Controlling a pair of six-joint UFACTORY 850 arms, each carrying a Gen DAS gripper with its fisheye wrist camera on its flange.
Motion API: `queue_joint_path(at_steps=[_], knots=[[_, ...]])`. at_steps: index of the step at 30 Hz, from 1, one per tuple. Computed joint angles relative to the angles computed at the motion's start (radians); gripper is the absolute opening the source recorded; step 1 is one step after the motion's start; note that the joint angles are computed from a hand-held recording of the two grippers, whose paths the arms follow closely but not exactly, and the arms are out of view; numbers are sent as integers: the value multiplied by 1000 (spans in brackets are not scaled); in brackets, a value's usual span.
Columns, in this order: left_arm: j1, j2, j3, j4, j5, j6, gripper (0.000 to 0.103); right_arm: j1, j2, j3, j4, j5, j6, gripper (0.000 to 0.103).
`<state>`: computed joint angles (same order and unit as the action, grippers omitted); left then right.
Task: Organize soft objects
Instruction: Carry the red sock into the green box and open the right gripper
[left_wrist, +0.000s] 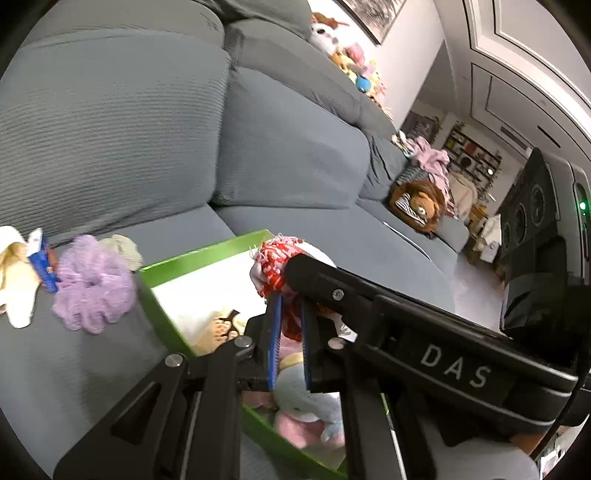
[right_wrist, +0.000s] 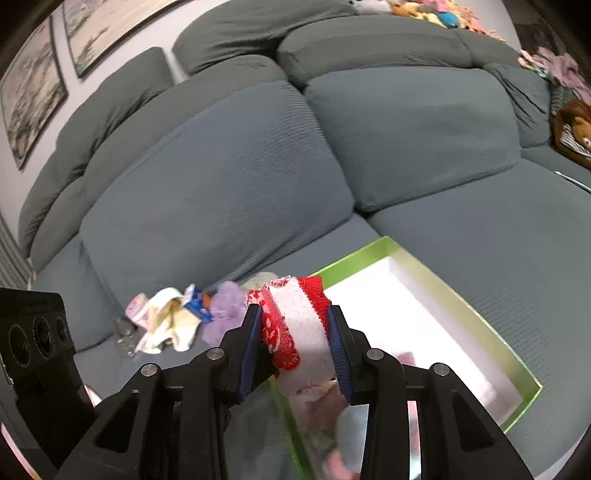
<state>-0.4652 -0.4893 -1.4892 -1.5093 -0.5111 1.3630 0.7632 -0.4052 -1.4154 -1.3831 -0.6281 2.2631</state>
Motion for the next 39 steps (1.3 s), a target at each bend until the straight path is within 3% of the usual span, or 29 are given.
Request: queue_joint_path(at_steps=[14, 19, 23, 28, 30, 33, 39], knots=[[-37, -124, -140, 275, -66, -338, 5, -50, 2, 46, 205, 8, -82, 39], [-46, -135, -150, 328, -74, -404, 6, -66, -5, 47, 297, 13, -153, 39], [-55, -135, -151, 358, -63, -435, 6, -67, -16, 33, 363, -29, -209, 39], [-52, -113, -122, 358, -36, -443, 14, -65, -17, 26, 389, -59, -229, 39], [-46, -94, -99, 338, -24, -418, 22, -62, -12, 29, 382, -71, -212, 41], [-34, -59, -60, 302, -7, -365, 40, -57, 6, 49, 335, -71, -155, 58], [1, 21, 36, 172, 44, -236, 76, -38, 12, 42, 280, -107, -112, 67]])
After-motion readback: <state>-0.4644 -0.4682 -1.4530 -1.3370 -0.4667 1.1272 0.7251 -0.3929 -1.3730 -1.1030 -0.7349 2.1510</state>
